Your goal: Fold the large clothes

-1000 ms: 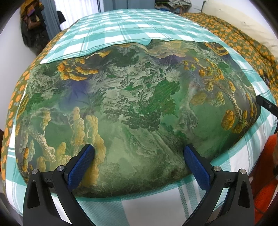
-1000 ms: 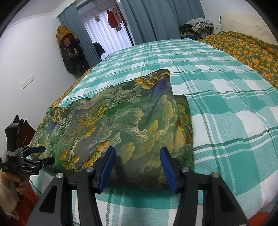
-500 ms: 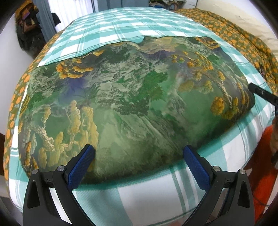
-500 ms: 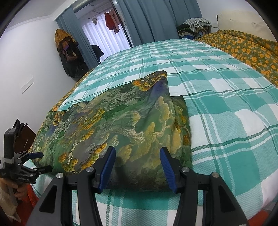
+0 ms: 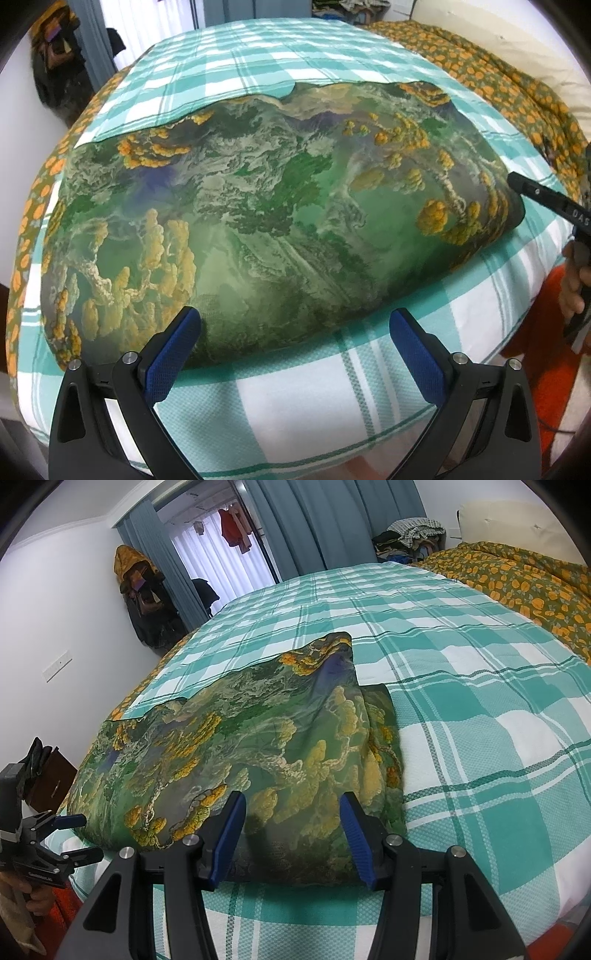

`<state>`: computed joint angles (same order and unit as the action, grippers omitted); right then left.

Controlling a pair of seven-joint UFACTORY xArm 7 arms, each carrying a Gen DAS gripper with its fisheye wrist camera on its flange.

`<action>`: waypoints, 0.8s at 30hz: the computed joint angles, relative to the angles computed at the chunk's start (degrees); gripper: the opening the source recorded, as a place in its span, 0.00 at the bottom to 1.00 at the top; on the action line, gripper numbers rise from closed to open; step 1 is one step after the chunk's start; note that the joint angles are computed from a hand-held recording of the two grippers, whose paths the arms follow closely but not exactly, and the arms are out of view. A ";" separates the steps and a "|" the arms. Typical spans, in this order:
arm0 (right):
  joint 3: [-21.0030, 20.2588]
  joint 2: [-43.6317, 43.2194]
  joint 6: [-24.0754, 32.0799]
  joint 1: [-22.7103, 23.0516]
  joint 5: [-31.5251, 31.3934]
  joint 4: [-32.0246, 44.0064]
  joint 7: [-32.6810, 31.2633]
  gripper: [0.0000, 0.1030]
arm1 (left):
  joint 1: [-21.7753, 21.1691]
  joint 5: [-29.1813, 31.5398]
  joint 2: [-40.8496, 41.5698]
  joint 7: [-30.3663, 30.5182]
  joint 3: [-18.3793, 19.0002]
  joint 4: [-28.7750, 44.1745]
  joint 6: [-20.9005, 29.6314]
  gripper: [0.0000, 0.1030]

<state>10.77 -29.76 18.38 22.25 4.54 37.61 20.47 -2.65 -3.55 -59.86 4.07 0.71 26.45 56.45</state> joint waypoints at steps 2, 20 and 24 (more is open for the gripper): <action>-0.08 -0.07 0.00 0.07 0.01 -0.05 -0.06 0.53 | -0.15 -0.07 0.08 0.02 -0.01 0.16 -0.07 0.99; -0.44 -0.16 -0.35 0.27 0.15 -0.19 -0.29 0.53 | -0.44 -1.19 1.09 -1.09 0.58 1.08 0.23 0.99; -0.20 -2.19 -0.84 -2.18 -0.59 -0.91 1.47 0.53 | -0.02 -2.42 2.06 -1.47 1.78 2.71 -2.19 0.99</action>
